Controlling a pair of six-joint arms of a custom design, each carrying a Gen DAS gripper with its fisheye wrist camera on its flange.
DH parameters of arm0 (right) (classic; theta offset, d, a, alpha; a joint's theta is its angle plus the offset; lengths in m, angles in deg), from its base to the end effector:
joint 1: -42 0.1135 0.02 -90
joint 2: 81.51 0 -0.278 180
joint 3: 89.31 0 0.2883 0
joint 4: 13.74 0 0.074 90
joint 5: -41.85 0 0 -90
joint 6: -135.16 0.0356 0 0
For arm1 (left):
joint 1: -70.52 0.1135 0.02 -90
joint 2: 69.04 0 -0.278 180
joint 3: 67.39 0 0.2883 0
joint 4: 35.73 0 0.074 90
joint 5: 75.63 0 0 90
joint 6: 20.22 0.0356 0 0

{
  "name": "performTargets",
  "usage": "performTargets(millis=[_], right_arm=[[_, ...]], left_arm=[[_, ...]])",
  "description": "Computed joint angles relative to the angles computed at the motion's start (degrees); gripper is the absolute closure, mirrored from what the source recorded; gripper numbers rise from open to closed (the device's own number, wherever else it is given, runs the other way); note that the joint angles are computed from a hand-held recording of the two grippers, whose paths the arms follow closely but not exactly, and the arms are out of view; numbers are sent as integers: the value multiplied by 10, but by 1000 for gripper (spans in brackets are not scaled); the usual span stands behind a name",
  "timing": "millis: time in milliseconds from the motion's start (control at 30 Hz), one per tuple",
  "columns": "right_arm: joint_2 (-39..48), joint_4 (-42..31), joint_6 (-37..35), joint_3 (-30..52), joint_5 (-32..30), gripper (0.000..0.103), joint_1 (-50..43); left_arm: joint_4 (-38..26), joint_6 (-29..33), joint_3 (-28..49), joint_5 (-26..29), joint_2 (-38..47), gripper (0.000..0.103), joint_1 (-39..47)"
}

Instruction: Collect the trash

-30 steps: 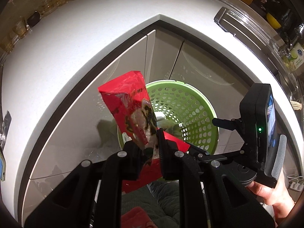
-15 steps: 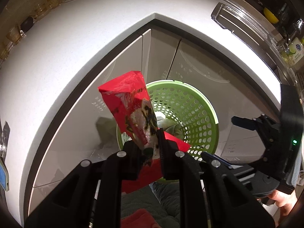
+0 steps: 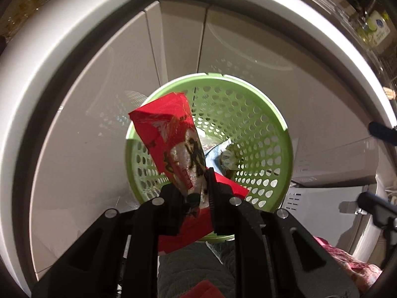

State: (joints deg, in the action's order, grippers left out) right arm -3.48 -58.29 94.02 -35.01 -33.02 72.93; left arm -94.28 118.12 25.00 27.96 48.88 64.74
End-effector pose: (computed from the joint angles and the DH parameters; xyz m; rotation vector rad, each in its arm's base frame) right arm 0.2333 0.1289 0.1688 0.4858 2.6403 0.0568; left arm 0.4185 -0.0508 0.1269 1.3570 2.6165 -0.2719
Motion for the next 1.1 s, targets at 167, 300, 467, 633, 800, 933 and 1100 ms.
performTargets(millis=[167,300,467,633,800,933,1100], right_arm=[[-31,-20,23,-12,10,2,2],[-37,-24,32,-15,14,2,3],[-37,-21,28,-15,15,2,-1],[-39,-18,20,-18,13,2,-8],[-36,-16,18,-12,14,2,-12],[-31,-15,6,5,20,2,-19],[-19,-3,-33,41,18,2,-43]], left_arm=[[16,4,-19,-24,17,70,-19],[33,10,-38,-43,21,50,-31],[38,8,-47,-54,25,42,-38],[34,-2,-45,-46,17,36,-37],[27,-20,-34,-43,-8,27,-25],[20,-34,-24,-21,-42,23,-6],[17,-73,4,10,-98,12,19]])
